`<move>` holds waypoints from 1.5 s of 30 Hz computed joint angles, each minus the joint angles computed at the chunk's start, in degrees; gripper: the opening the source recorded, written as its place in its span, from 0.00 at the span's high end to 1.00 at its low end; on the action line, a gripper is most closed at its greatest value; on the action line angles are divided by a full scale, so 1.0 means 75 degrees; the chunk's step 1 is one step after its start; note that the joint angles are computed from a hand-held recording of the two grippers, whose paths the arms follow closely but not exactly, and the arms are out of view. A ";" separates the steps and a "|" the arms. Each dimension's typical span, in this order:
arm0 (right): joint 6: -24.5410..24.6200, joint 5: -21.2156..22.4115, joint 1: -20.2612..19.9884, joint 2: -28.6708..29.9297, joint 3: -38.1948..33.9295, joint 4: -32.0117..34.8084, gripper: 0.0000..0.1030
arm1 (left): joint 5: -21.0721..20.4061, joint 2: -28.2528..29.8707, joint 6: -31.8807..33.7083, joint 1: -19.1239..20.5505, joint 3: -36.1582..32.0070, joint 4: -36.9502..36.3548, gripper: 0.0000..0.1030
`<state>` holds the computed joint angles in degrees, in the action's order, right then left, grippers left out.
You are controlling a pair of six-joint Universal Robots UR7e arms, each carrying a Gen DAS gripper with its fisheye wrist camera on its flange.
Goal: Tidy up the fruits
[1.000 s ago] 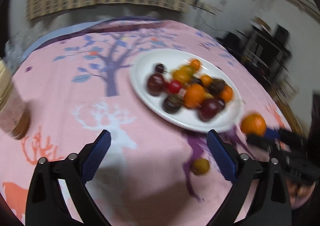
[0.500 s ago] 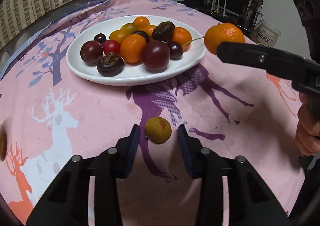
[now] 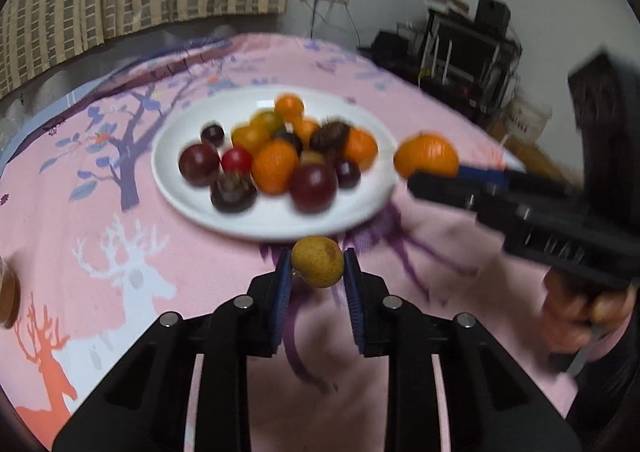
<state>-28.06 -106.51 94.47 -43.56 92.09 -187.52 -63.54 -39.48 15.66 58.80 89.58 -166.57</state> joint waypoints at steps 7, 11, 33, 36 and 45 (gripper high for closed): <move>0.0043 -0.0222 0.0009 0.0848 -0.1684 0.0376 0.60 | 0.0437 0.1204 -0.0252 0.0197 -0.2399 0.0469 0.75; 0.0022 -0.0379 -0.0002 0.1267 -0.2538 0.0840 0.60 | 0.0554 0.1789 -0.0428 0.0348 -0.3539 0.1061 0.75; -0.0162 -0.0838 0.0173 0.0448 -0.0859 0.0260 0.15 | 0.2101 0.0737 -0.0817 -0.0070 -0.1394 -0.0617 0.05; -0.0185 -0.1020 0.0172 0.0208 -0.0147 -0.0145 0.13 | 0.2202 0.0313 -0.0875 -0.0117 -0.0472 -0.0851 0.05; -0.0589 -0.1420 0.0225 0.0106 0.0812 -0.0914 0.10 | 0.2713 -0.0248 -0.0980 -0.0261 0.1113 -0.1587 0.05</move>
